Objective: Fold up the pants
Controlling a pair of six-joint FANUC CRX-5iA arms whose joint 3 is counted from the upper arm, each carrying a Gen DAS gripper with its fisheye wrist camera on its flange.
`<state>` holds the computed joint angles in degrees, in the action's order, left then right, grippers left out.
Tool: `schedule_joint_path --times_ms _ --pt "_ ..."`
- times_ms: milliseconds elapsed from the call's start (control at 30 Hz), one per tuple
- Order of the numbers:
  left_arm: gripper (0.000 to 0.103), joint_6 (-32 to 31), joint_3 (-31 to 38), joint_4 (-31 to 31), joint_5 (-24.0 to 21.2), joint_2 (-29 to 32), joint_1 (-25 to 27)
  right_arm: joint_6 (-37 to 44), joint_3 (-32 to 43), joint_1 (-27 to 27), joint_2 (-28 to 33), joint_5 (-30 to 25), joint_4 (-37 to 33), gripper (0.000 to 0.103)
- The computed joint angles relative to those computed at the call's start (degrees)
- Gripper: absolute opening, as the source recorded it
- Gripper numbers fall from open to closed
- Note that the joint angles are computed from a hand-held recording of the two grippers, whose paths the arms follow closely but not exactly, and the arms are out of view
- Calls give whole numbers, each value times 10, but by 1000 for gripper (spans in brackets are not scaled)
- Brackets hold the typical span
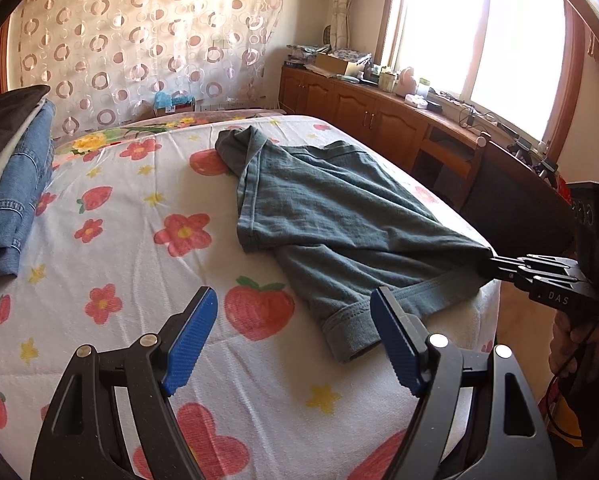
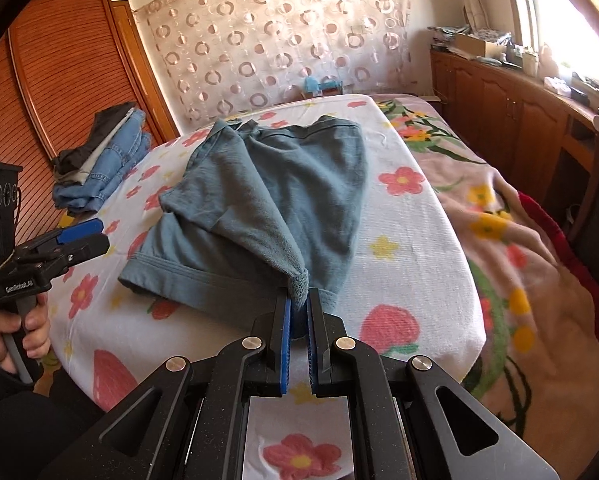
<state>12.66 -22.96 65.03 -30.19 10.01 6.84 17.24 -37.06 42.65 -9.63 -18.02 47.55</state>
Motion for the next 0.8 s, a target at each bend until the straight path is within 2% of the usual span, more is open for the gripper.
schedule_joint_path --times_ms 233,300,500,600,633,733,800 --pt "80 1 -1 -2 6 2 -5 -34 -13 -9 -1 12 51 7" --pt "80 8 4 -8 3 7 -4 -20 -8 -1 0 -5 43 7" --pt "80 25 11 -26 9 12 -3 -42 -17 2 -16 -25 87 12" --pt "80 20 8 -18 17 8 -2 -57 -24 2 -27 -33 118 20" --pt "80 19 8 -16 17 8 -1 -65 -26 2 -29 -35 131 26" --pt "80 14 6 -7 24 3 3 -73 -27 -5 -29 -27 158 30" --pt "80 6 3 3 39 0 4 -74 -20 -6 -20 -28 166 36"
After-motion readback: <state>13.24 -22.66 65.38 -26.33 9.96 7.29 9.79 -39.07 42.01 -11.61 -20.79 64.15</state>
